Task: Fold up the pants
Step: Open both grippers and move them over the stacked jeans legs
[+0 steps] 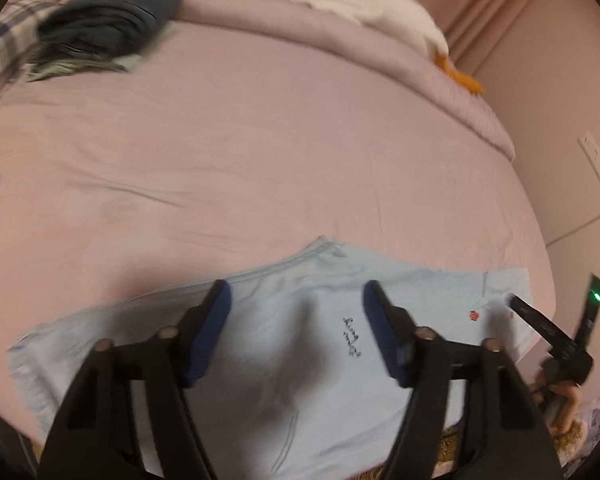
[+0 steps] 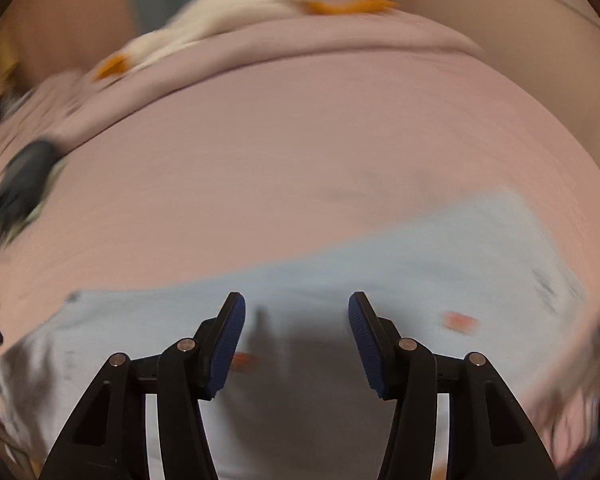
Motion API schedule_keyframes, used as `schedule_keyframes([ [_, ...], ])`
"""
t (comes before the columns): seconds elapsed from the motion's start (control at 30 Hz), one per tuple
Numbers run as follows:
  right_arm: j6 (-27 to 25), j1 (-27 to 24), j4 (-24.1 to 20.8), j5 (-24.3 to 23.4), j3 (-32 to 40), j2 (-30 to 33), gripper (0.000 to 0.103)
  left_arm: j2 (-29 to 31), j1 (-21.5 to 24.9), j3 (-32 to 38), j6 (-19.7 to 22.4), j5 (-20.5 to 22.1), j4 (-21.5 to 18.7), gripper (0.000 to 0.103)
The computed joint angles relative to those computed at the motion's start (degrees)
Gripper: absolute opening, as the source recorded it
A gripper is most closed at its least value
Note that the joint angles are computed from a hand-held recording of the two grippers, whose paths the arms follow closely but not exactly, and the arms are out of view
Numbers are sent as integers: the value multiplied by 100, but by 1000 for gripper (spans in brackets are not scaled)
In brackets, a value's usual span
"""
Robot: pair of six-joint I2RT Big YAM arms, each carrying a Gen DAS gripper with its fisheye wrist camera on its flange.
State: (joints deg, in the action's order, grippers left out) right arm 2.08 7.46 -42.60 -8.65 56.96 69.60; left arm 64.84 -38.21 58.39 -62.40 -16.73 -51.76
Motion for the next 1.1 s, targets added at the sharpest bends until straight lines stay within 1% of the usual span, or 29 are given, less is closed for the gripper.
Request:
schedule_keyframes([
  [0.03, 13, -265, -28, 56, -46, -25, 54, 161, 72, 40, 23, 110, 27, 53],
  [0.07, 9, -532, -54, 96, -83, -43, 54, 260, 117, 82, 61, 201, 35, 48],
  [0.13, 80, -1109, -73, 25, -139, -57, 54, 444, 174, 78, 149, 388, 239, 48],
  [0.23, 290, -1917, 30, -278, -165, 15, 54, 721, 255, 183, 140, 543, 198, 48],
  [0.3, 394, -2286, 107, -445, -157, 78, 54, 883, 226, 302, 210, 421, 83, 48],
  [0.37, 447, -2592, 178, -620, -133, 157, 54, 929, 226, 385, 262, 384, -34, 48],
  [0.4, 489, -2705, 202, -677, -114, 205, 54, 892, 229, 393, 278, 445, 24, 48],
  [0.47, 585, -2887, 257, -851, -54, 309, 54, 770, 253, 334, 302, 671, 301, 48],
  [0.53, 701, -2911, 329, -1126, -49, 363, 52, 796, 238, 365, 424, 770, 464, 48],
  [0.6, 709, -2898, 424, -1333, -20, 409, 42, 1020, 226, 494, 504, 781, 354, 48],
  [0.67, 658, -2787, 491, -1404, 36, 516, 40, 1206, 246, 522, 481, 860, 316, 48],
  [0.73, 704, -2714, 401, -1438, 198, 817, 24, 1301, 250, 552, 525, 787, 298, 48],
  [0.77, 743, -2687, 280, -1347, 281, 932, 6, 1326, 230, 594, 572, 714, 237, 48],
  [0.8, 733, -2621, 233, -1118, 321, 1019, 6, 1353, 220, 628, 587, 696, 189, 48],
  [0.9, 797, -2663, 482, -1111, 122, 742, 5, 1387, 234, 645, 591, 714, 175, 48],
  [1.0, 804, -2767, 571, -1105, 3, 435, 5, 1419, 281, 680, 672, 743, 138, 48],
  [1.07, 729, -2748, 598, -1080, 41, 518, 5, 1475, 267, 719, 681, 689, 124, 48],
  [1.1, 700, -2743, 567, -1099, 92, 659, 5, 1496, 258, 736, 679, 662, 115, 48],
])
